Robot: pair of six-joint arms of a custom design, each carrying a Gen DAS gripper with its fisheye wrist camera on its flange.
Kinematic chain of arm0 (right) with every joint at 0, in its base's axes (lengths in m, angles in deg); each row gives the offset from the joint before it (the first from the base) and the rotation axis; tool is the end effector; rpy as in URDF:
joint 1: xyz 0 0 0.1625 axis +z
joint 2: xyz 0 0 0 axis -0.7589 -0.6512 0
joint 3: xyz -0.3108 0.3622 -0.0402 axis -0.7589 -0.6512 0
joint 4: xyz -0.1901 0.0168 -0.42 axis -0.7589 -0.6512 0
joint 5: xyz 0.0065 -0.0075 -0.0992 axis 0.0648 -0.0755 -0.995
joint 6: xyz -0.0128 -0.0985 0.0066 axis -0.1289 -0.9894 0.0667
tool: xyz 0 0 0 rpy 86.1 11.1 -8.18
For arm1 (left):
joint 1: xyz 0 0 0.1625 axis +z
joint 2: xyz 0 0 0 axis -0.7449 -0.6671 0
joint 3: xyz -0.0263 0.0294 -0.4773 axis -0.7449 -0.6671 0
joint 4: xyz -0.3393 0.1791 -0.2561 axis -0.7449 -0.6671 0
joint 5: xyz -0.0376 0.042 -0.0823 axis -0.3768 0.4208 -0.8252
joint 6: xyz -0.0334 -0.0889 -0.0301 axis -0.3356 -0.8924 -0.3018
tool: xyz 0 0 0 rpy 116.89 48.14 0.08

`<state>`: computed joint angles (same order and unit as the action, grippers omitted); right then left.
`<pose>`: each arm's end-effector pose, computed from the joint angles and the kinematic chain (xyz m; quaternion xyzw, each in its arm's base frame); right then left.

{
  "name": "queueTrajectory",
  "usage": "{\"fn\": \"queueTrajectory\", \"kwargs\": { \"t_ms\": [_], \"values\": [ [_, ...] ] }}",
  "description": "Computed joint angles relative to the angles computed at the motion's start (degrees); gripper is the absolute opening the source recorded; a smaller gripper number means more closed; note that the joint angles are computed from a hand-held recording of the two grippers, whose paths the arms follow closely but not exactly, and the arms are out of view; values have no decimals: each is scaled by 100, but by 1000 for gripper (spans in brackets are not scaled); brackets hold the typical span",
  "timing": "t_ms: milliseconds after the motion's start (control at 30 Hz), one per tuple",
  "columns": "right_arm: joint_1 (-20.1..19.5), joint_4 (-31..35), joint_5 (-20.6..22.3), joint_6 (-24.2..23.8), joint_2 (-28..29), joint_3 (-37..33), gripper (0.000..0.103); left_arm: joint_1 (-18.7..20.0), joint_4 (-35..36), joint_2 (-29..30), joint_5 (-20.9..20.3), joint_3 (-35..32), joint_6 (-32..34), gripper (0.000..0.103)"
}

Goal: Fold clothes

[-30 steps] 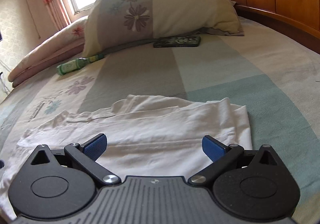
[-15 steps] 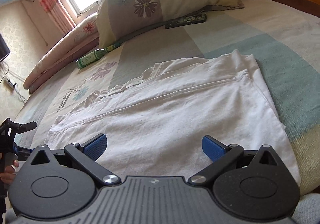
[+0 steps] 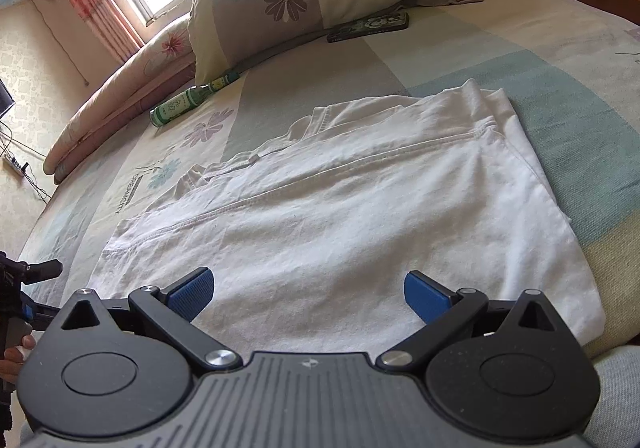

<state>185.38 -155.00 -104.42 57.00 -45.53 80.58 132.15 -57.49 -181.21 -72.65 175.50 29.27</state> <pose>0.2846 -0.2049 0.0435 -0.0664 -0.8644 0.4539 0.2058 0.0603 -0.4544 0.3376 -0.1288 -0.9810 0.0678 0.1286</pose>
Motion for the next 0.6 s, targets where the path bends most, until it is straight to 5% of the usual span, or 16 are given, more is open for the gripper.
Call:
{"fn": "queueTrajectory", "kwargs": {
  "t_ms": [133,433,600],
  "values": [
    [114,195,-35,27,-67,-59,103,-165,-611,274,114,51,-193,98],
    [348,876,-201,441,-316,-9,103,-93,253,-131,7,107,77,100],
    [454,1111,-210,552,-354,-73,103,-193,-388,261,54,60,-63,101]
  ]
}}
